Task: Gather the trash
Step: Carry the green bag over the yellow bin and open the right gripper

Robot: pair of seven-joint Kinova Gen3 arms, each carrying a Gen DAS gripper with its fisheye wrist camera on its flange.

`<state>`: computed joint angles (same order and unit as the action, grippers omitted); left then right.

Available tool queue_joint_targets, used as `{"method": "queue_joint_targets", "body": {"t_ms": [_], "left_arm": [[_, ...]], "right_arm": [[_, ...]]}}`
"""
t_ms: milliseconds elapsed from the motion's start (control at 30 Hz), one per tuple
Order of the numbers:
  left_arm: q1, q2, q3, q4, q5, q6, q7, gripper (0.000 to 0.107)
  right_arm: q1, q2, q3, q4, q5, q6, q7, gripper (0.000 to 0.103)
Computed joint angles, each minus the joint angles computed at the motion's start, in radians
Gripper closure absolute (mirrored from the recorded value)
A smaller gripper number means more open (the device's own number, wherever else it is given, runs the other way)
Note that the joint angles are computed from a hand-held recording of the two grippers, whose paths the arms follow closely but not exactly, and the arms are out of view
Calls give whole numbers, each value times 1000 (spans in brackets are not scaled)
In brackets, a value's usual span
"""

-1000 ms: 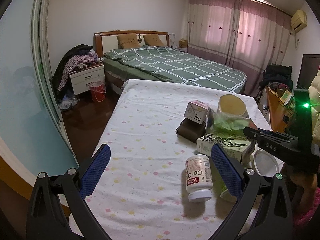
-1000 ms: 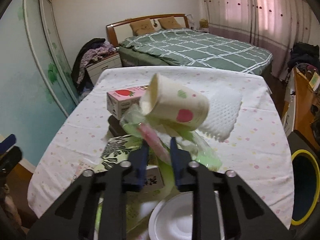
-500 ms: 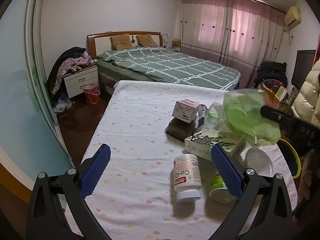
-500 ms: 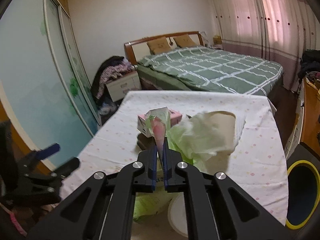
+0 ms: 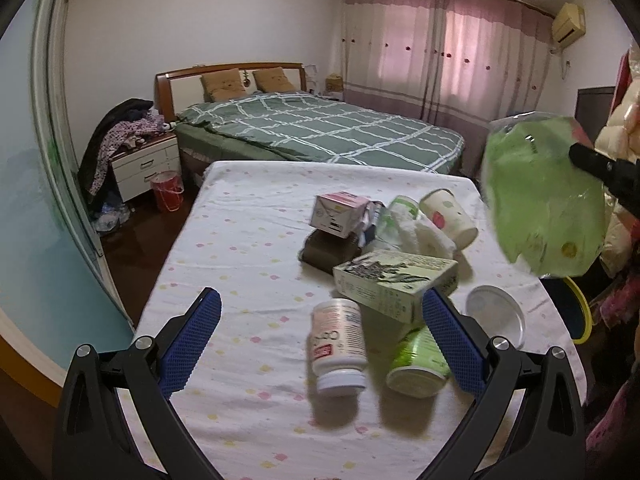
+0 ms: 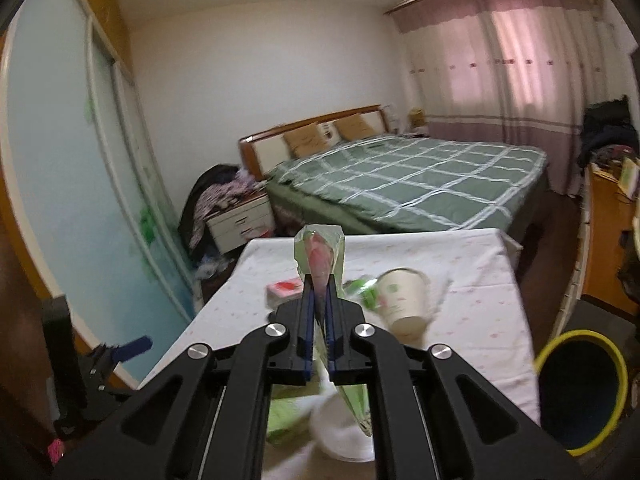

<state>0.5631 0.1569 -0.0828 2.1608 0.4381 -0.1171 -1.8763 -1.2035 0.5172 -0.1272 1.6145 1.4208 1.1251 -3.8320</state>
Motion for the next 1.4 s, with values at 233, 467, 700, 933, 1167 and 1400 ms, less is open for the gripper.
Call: {"method": "queue_joint_targets", "body": {"t_ms": [233, 467, 700, 933, 1167, 1400], "left_arm": [[65, 41, -20, -39, -14, 32, 11, 8], [226, 113, -154, -120, -56, 99, 81, 8], [415, 211, -347, -223, -110, 179, 206, 8], [502, 281, -445, -304, -186, 262, 349, 8], [530, 328, -477, -366, -265, 316, 476, 8], [529, 349, -466, -401, -338, 332, 582, 8]], "right_arm": [[-8, -48, -17, 116, -93, 145, -136, 98], [37, -67, -49, 240, -237, 236, -287, 98], [104, -65, -60, 372, -332, 181, -450, 98], [151, -62, -56, 451, -361, 105, -528, 81], [156, -68, -61, 479, -348, 87, -569, 74], [172, -72, -65, 506, -310, 50, -599, 74]]}}
